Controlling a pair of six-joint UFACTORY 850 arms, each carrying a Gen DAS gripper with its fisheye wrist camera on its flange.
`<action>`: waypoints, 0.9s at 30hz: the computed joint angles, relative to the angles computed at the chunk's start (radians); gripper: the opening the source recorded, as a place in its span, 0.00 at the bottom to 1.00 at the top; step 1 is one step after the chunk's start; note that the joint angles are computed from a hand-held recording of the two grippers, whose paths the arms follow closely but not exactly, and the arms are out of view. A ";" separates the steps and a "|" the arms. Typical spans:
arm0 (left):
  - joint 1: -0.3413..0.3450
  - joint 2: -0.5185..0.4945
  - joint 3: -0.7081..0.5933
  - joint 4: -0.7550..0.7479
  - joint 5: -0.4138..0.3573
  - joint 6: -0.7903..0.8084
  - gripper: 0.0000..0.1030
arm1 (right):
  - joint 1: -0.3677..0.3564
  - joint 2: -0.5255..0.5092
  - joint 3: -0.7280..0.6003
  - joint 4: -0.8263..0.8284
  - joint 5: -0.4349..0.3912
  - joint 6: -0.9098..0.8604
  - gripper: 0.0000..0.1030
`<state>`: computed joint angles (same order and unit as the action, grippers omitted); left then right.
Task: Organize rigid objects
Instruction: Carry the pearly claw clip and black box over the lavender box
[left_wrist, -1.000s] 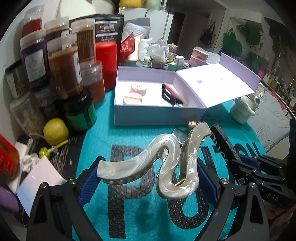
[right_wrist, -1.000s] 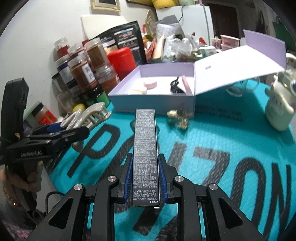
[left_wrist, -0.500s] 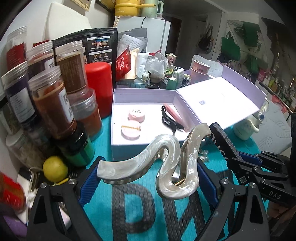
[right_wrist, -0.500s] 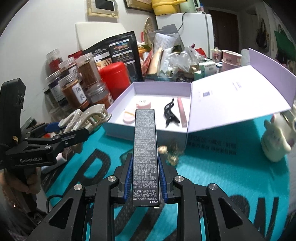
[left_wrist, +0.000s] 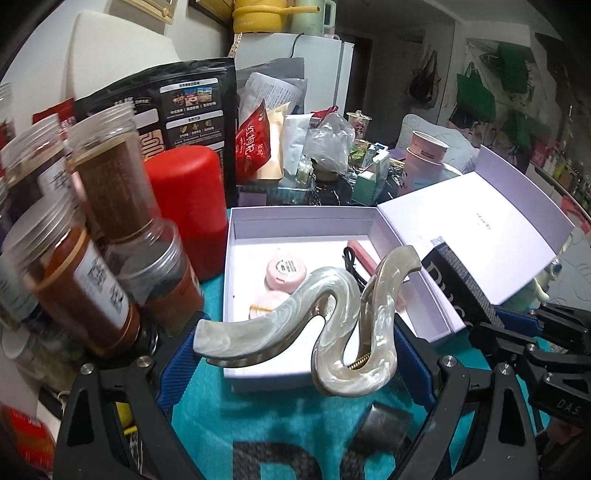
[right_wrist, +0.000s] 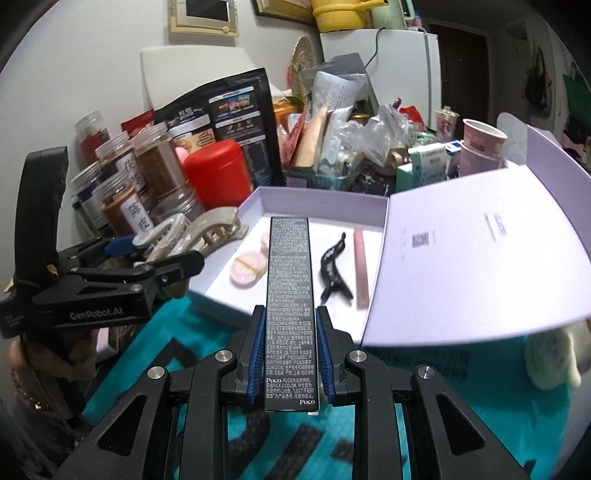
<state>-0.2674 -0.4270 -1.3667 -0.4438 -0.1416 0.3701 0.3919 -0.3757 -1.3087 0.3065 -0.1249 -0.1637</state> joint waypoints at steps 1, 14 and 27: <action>0.000 -0.013 -0.017 0.020 -0.006 -0.019 0.92 | -0.003 -0.011 -0.014 -0.020 -0.002 0.022 0.24; -0.009 -0.181 -0.234 0.388 -0.083 -0.361 0.92 | -0.030 -0.128 -0.165 -0.327 -0.049 0.296 0.24; -0.019 -0.305 -0.424 0.418 -0.156 -0.358 0.92 | -0.066 -0.242 -0.312 -0.273 -0.128 0.266 0.24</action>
<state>-0.2863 -0.7319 -1.7908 -0.0262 -0.2977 0.0124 0.3256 -0.6178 -1.6210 0.0330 -0.2528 0.1025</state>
